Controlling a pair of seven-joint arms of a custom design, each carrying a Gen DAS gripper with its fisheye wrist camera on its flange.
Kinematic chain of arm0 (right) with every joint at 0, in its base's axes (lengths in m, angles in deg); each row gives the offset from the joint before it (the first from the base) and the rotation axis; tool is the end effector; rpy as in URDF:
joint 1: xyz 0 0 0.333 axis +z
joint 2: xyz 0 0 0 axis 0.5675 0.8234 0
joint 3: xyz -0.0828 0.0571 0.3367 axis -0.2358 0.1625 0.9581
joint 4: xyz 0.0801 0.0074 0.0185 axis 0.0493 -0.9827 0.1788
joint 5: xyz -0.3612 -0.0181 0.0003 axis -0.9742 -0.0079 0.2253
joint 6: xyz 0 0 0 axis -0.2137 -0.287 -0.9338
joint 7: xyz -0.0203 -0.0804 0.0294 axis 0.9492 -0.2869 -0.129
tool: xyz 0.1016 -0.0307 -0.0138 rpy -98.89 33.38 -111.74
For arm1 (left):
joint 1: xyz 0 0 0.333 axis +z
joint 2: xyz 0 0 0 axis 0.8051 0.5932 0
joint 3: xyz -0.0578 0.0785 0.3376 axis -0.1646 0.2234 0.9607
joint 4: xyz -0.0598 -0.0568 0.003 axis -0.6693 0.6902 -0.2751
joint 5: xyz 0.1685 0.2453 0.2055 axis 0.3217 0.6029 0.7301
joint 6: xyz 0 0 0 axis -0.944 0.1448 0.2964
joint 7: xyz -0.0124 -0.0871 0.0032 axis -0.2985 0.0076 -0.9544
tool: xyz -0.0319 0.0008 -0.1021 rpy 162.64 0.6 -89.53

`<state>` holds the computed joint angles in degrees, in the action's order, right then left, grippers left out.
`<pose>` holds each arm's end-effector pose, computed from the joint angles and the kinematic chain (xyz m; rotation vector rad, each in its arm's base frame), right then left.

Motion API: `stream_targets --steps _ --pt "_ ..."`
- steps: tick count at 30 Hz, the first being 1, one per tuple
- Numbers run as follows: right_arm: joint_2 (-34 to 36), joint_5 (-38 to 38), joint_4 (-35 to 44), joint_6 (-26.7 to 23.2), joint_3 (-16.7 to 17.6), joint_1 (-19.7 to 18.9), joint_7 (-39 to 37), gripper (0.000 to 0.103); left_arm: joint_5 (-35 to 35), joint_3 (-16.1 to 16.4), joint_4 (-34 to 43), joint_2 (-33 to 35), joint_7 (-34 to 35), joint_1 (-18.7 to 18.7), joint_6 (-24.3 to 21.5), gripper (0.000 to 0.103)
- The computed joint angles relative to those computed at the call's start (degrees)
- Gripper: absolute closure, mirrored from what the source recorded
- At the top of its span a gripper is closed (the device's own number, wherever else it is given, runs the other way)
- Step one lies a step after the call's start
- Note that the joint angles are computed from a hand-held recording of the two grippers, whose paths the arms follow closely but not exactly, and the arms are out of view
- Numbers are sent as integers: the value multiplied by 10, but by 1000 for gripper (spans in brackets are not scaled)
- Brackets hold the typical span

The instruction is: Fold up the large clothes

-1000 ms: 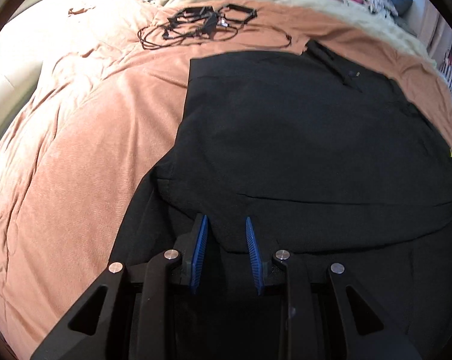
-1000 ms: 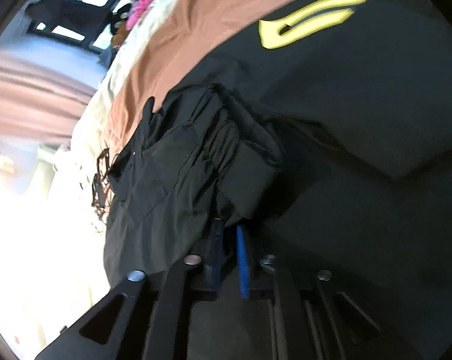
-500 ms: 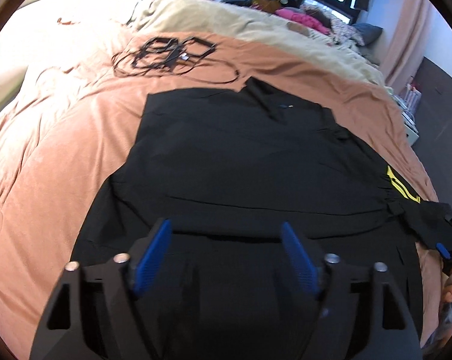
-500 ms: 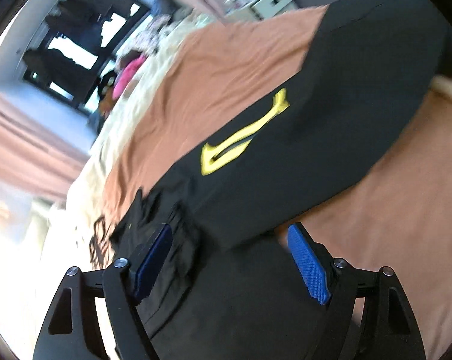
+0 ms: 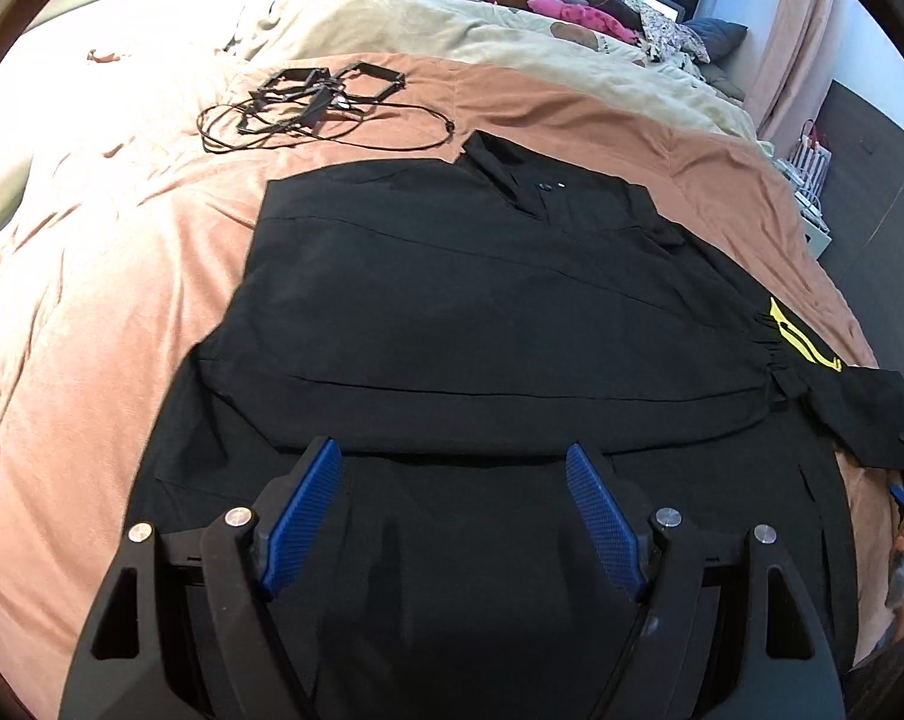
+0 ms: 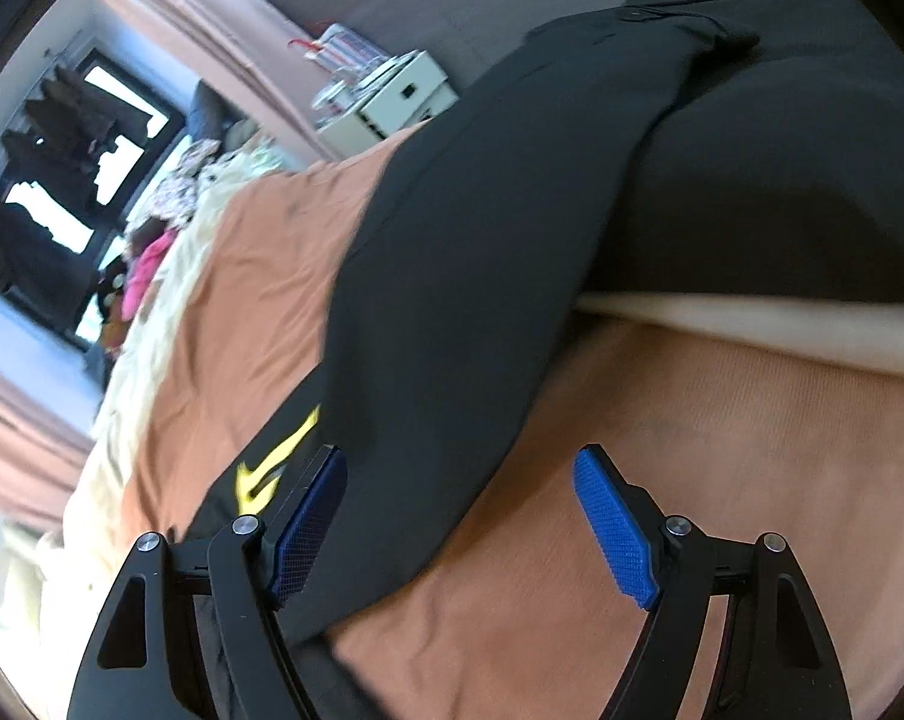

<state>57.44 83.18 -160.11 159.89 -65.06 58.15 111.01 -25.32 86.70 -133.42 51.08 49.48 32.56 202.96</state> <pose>0.7264 0.0459 0.3560 -0.5403 2.3225 -0.4636 0.6806 -0.2429 0.3699 -2.0381 1.7209 -0.7303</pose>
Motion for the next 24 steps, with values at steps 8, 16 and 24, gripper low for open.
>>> stream_targets --steps 8,16,24 --pt "58 34 31 76 -79 41 -9 99 5 20 -18 -8 -30 -3 9 24" --pt "58 44 75 175 -93 84 -94 99 -4 13 -21 -8 -32 6 22 24" --pt "99 -31 254 176 107 -25 -175 99 -11 16 -31 -15 -30 6 34 24"
